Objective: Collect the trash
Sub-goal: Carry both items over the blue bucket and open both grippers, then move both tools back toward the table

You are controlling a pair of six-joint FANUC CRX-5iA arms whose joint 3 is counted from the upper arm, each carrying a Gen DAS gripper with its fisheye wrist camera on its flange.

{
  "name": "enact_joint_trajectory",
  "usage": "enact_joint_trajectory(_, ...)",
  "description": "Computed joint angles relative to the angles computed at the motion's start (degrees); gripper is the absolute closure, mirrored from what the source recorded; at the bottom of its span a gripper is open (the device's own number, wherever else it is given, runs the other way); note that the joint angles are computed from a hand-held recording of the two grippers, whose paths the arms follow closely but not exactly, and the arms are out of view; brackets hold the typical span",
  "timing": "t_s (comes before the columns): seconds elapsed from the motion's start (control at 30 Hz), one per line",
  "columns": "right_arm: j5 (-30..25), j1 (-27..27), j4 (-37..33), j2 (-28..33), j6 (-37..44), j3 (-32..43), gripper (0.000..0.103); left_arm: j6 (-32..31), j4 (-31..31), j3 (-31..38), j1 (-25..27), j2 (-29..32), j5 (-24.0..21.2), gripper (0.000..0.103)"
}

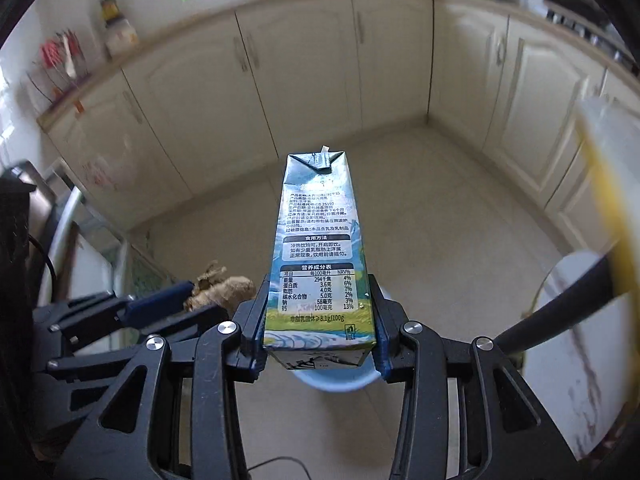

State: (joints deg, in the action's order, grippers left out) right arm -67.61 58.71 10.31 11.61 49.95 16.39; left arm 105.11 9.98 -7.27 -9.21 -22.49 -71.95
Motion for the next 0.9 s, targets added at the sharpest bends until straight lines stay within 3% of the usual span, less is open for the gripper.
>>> enact_joint_trajectory(0.17, -0.4, -4.2, -9.8, 5.5, 3.1, 0.0, 0.064, -4.8, 4.9, -4.7, 3.9, 4.7, 1.5, 0.078)
enact_joint_trajectory(0.37, 1.7, -8.2, -15.6, 8.1, 5.0, -0.3, 0.061, -5.1, 6.7, -2.9, 4.9, 10.9, 2.1, 0.077)
enact_joint_trajectory(0.47, 1.7, -10.0, -18.6, 8.5, 5.2, 0.1, 0.059, -2.3, 3.0, -0.4, 4.1, 12.0, 2.4, 0.063)
enact_joint_trajectory(0.53, 2.4, -9.5, -16.6, 8.5, 4.0, -0.2, 0.054, -0.5, 2.2, 0.0, 4.0, 12.0, 2.6, 0.048)
enact_joint_trajectory(0.6, 3.5, -9.3, -15.5, 7.6, 2.9, -1.2, 0.045, 0.5, 1.4, -1.6, 4.2, 10.0, 3.5, 0.042)
enact_joint_trajectory(0.67, 2.9, -8.9, -14.5, 7.3, 2.9, -1.1, 0.031, 4.0, -2.0, 0.3, 3.2, 9.5, 2.0, 0.041)
enact_joint_trajectory(0.83, 1.8, -4.4, -6.1, 4.9, 1.2, -1.1, 0.020, 11.7, -11.9, 6.2, -2.5, 5.2, -1.7, 0.040)
enact_joint_trajectory(0.9, 1.3, -2.0, -1.0, 2.9, -0.9, -1.6, 0.014, 16.1, -19.2, 11.0, -7.1, 4.3, -4.9, 0.037)
